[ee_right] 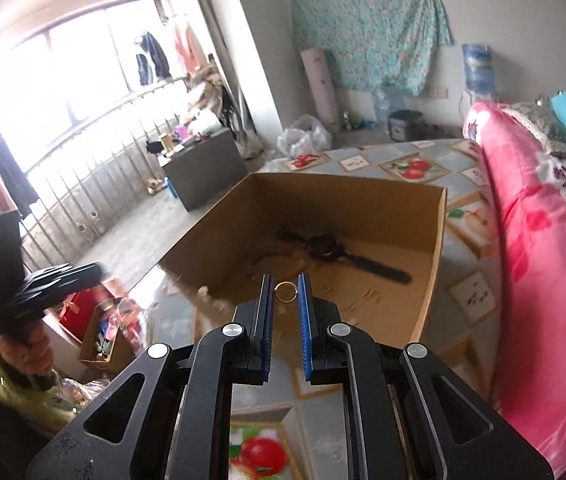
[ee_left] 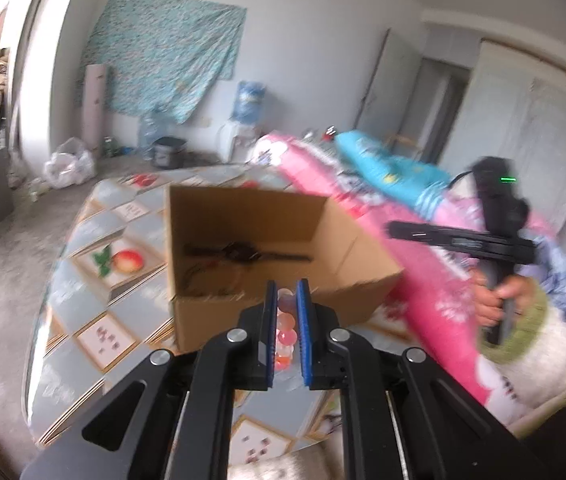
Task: Organize jewelry
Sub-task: 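Carry the bracelet with the left tool into the box while the right tool carries the ring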
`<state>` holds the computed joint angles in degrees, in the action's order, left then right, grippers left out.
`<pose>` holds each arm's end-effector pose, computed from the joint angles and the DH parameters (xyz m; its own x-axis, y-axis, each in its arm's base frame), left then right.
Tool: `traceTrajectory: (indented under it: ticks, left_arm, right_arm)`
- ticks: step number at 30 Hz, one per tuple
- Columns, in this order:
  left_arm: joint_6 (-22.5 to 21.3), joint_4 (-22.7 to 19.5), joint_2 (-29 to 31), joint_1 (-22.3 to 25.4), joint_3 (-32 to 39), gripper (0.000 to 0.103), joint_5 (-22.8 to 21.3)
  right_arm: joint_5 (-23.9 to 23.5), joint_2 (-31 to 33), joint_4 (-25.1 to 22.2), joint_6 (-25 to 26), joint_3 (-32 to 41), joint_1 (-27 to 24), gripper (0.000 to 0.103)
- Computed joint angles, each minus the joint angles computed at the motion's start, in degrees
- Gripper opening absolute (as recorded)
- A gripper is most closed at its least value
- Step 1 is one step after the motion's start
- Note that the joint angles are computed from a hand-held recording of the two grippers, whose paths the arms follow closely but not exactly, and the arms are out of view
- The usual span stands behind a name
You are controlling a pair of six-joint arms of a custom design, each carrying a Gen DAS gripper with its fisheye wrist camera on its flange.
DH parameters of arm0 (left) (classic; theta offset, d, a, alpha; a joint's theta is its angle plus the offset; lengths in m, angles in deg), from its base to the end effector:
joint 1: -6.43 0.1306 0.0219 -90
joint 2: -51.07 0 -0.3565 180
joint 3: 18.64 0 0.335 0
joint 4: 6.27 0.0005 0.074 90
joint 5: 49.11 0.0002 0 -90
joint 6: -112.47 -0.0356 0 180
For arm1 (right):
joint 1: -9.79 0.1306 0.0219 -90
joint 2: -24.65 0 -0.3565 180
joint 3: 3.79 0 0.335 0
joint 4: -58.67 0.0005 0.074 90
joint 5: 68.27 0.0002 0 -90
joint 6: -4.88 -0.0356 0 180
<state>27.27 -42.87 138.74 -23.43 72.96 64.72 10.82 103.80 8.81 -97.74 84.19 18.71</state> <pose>0.3666 -0.2276 0.4521 -0.5293 0.2156 -0.8206 0.7086 0.6443 -0.2878 0.3625 0.0632 0.4605 -0.6969 0.1078 -0.7090 -0.1445 0.9472 0.2861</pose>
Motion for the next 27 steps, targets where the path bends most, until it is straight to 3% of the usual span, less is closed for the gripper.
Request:
traceTrajectory:
  ticks: [5, 9, 12, 18, 27]
  left_arm:
    - [1.04, -2.34, 4.67, -0.44, 8.32, 0.009, 6.33]
    - [0.95, -4.88, 9.55, -1.88, 14.45, 0.009, 6.78]
    - [0.49, -9.57, 15.05, -3.25, 20.78, 0.009, 6.03]
    - [-0.74, -16.87, 23.05, -4.35, 29.42, 0.009, 5.02]
    - [-1.67, -20.67, 28.05, -4.76, 34.89, 0.009, 2.1]
  right_arm:
    - [-4.07, 13.57, -13.13, 0.96, 14.68, -2.37, 0.01]
    - [-3.23, 24.63, -22.87, 1.89, 25.61, -2.58, 0.01]
    - [-3.5, 31.44, -27.8, 1.59, 31.76, -2.42, 0.01]
    - [-0.21, 39.86, -34.37, -0.23, 39.08, -1.51, 0.01]
    - [3.78, 41.75, -34.76, 0.1, 40.18, -0.01, 0.013]
